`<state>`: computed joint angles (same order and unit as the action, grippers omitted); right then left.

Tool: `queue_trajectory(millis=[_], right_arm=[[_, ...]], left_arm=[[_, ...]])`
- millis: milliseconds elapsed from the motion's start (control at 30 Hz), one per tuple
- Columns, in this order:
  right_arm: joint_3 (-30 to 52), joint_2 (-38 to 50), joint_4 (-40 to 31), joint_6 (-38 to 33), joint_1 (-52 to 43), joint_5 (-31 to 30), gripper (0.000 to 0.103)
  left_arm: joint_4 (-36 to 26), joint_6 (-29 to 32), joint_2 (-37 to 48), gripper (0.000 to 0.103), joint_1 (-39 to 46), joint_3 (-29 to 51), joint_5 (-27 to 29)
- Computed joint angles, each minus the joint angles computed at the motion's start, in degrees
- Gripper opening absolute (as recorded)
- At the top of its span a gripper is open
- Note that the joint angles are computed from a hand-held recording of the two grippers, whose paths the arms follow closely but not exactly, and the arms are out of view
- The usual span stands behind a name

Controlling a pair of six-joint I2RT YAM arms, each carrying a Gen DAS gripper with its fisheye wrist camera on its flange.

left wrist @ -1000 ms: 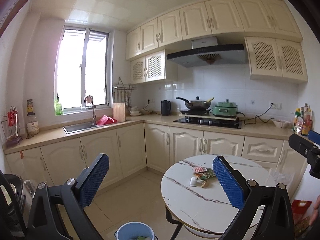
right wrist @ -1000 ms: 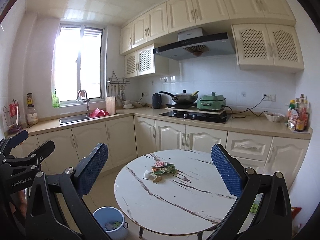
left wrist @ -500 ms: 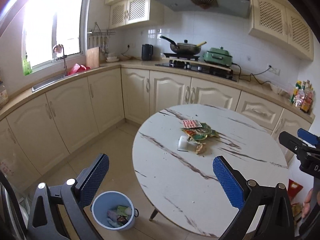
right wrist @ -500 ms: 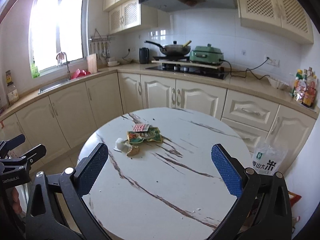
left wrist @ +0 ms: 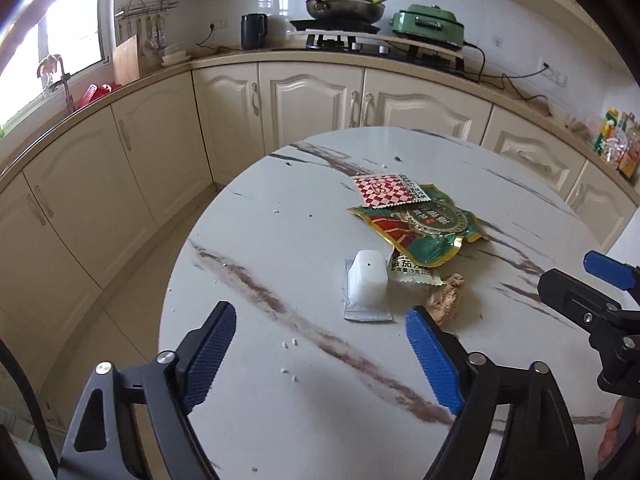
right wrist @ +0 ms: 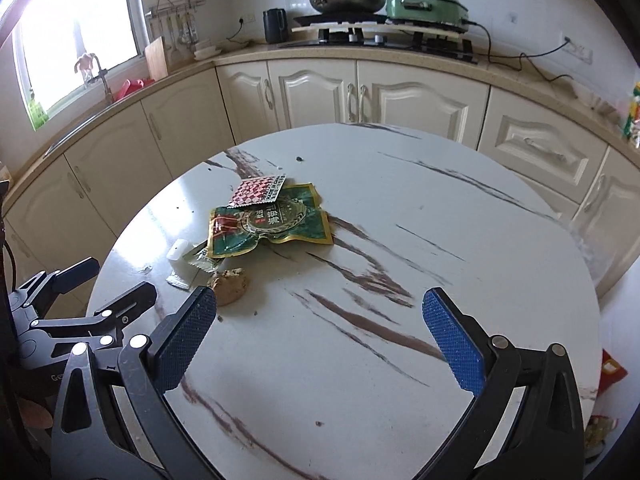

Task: Collect trash
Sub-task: 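Grasp the small white cup with the left gripper, then lift the white cup and carry it over the blue bucket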

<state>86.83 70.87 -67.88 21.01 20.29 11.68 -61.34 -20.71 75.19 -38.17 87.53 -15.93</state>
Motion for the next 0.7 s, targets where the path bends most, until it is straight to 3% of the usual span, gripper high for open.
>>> queue_trajectory(millis=[133,300,533,700], right_arm=[[-1.4,1.6,2.5,-0.9,-1.4,-1.3,0.103],[-2.2,2.2,3.5,-1.0,-1.9,-2.1,0.103],[-2.6,2.4,3.1,0.8,-0.5,-1.1,0.103],[-2.0,3.9,2.2,2.5,2.4,-0.4,0.103]], left_arm=[[0.8,4.3,5.8,0.061,4.1,2.8,5.0],[1.6,7.5,8.5,0.060,6.2,6.3,6.2],[2.2,9.7,9.3,0.021,6.7,6.6,10.9],[1.8,9.0,5.7,0.020,5.4,4.2,10.1]])
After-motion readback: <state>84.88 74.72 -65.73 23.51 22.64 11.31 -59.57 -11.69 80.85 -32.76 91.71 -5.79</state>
